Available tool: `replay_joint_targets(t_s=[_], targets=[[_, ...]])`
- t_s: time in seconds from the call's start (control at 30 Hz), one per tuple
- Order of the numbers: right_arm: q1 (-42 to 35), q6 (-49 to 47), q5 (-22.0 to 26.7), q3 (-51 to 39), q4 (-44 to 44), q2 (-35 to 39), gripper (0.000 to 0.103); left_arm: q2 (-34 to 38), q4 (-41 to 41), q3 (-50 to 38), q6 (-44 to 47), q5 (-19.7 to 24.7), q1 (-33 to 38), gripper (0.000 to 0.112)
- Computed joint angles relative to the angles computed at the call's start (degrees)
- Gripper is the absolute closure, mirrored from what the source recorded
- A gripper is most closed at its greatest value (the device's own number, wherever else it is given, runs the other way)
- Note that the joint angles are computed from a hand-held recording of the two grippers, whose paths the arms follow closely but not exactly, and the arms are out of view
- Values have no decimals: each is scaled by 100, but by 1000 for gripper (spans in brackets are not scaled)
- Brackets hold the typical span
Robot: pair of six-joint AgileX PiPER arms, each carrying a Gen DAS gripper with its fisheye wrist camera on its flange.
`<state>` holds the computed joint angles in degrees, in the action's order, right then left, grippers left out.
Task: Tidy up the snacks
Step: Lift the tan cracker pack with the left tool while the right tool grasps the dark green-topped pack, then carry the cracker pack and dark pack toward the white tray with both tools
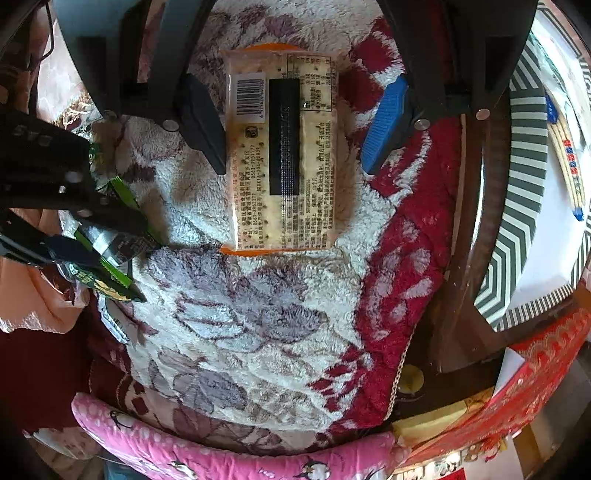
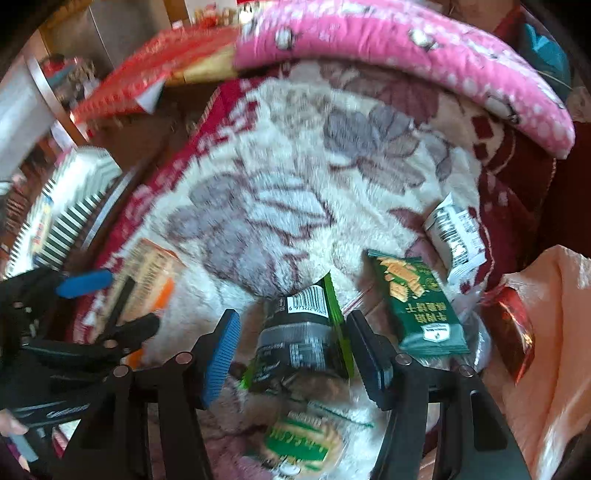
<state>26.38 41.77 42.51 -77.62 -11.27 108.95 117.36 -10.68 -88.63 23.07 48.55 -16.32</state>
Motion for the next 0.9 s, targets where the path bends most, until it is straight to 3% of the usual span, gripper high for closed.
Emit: replay_joint_targets(t_s=[0.07,0.17,0.2,0.23,0.27,0.57,0.9], targets=[[-2,-17,89,-53,-9,108,53,75,60,-48,-85,49,-28,39],[68,75,-134,275,-33,-38,59,69,80,73,-151,-94,-52,39],[104,160,-218,402,-71,-123,60,47,66,117,-147,-140,-58,43],[129,265,-397,598,-93,-256,69,24,7,154,-91,-171,-54,48],[108,266,-605,788,48,-393,69,0,-20,180,-47,-189,-49,58],[579,1370,-1162,1609,-297,-1172,69,-471,-241,709,351,-315,139,58],[1516,3062,-922,1833,-1320,-1673,69,-1287,-385,1299,441,-340,331,58]])
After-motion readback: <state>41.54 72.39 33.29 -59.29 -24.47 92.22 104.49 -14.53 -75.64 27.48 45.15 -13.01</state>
